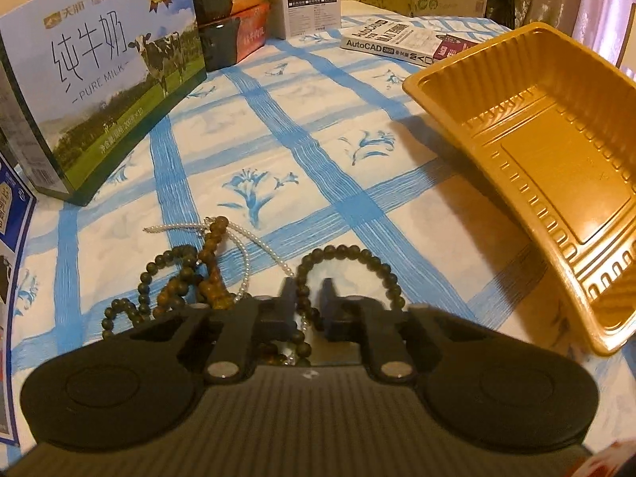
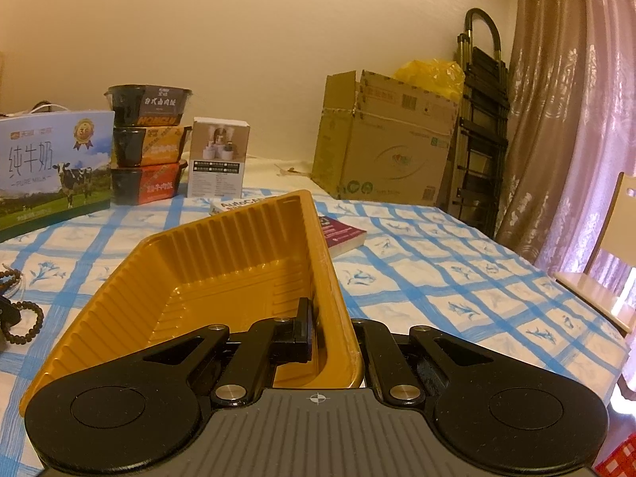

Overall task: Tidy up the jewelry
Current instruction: 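Grasp another dark bead strand from the pile with the left tool, then move the bead strand into the tray and open the left tool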

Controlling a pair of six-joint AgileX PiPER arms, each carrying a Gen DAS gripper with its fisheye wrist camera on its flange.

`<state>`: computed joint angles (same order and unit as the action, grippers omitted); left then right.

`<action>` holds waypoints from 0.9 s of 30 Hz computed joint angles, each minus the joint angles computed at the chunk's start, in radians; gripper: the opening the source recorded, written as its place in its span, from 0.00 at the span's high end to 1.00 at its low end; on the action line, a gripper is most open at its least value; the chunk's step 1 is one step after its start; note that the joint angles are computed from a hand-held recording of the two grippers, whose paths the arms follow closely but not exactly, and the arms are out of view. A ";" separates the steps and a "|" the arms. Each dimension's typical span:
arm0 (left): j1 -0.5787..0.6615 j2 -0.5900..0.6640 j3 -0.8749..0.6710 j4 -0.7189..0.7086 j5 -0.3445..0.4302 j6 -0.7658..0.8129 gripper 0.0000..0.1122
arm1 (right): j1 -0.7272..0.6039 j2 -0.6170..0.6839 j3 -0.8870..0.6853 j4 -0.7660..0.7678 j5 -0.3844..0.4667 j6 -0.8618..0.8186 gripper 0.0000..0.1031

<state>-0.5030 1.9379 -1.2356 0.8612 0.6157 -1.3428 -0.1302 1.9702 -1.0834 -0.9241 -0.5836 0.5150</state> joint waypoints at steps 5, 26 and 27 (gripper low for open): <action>-0.019 -0.026 0.012 0.028 0.007 -0.064 0.95 | 0.006 0.002 0.001 0.027 0.008 -0.015 0.94; -0.153 -0.050 -0.225 0.038 -0.056 -0.085 0.95 | 0.011 -0.007 0.017 0.053 0.019 -0.026 0.94; -0.150 -0.025 -0.257 0.004 -0.075 -0.056 0.95 | 0.010 -0.006 0.018 0.052 0.018 -0.025 0.94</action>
